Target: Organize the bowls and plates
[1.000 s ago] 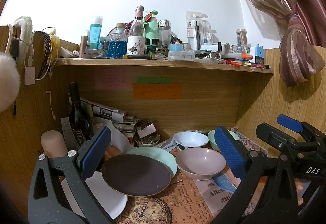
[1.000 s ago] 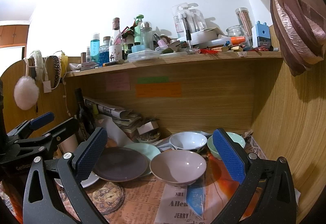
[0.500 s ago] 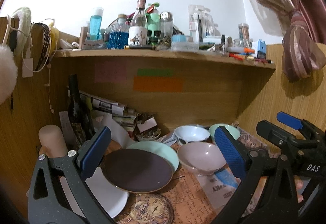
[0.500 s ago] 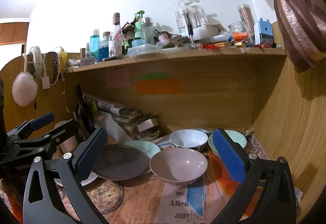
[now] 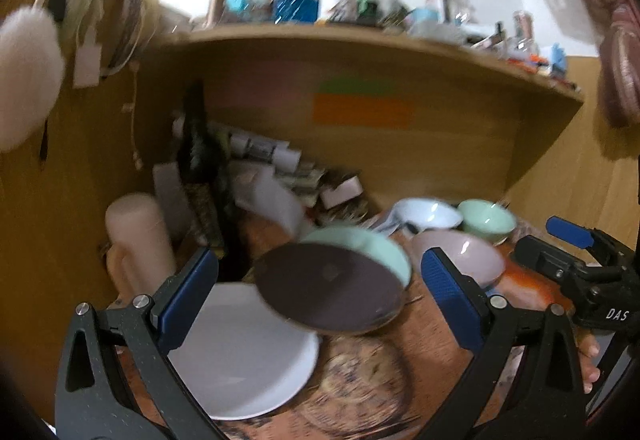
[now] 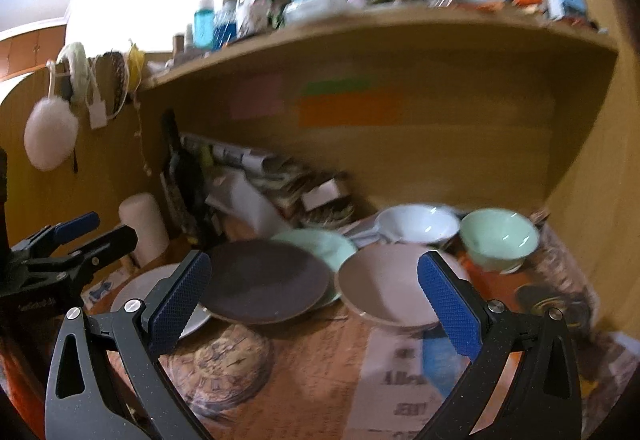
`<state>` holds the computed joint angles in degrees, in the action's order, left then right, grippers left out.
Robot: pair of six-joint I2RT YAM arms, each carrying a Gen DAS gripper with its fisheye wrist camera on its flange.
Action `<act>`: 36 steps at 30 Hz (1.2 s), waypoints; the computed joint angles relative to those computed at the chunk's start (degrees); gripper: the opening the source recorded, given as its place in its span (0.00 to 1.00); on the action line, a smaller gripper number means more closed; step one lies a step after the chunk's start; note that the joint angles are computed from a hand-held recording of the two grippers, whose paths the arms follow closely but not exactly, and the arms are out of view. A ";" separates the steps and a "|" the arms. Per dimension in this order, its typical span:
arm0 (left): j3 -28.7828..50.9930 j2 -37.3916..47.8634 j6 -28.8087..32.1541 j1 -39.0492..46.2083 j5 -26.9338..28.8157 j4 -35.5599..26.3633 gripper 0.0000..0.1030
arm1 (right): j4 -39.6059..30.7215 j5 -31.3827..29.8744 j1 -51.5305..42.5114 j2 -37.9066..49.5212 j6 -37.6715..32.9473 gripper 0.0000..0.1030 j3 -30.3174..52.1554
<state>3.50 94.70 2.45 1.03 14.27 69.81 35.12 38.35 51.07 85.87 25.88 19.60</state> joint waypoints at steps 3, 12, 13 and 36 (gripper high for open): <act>3.26 2.68 1.71 3.54 2.32 -4.32 1.00 | -0.63 -3.19 -1.38 4.76 0.72 1.00 2.73; 20.42 11.04 9.55 6.53 3.99 -25.24 1.00 | -4.96 -13.35 -6.67 16.72 3.54 0.77 11.13; 22.54 12.03 9.97 6.65 4.27 -27.35 1.00 | -5.60 -14.14 -7.24 17.75 3.92 0.74 12.00; 60.53 32.56 16.01 4.06 5.08 -62.97 0.37 | -17.20 -25.67 -15.41 30.52 8.38 0.31 26.56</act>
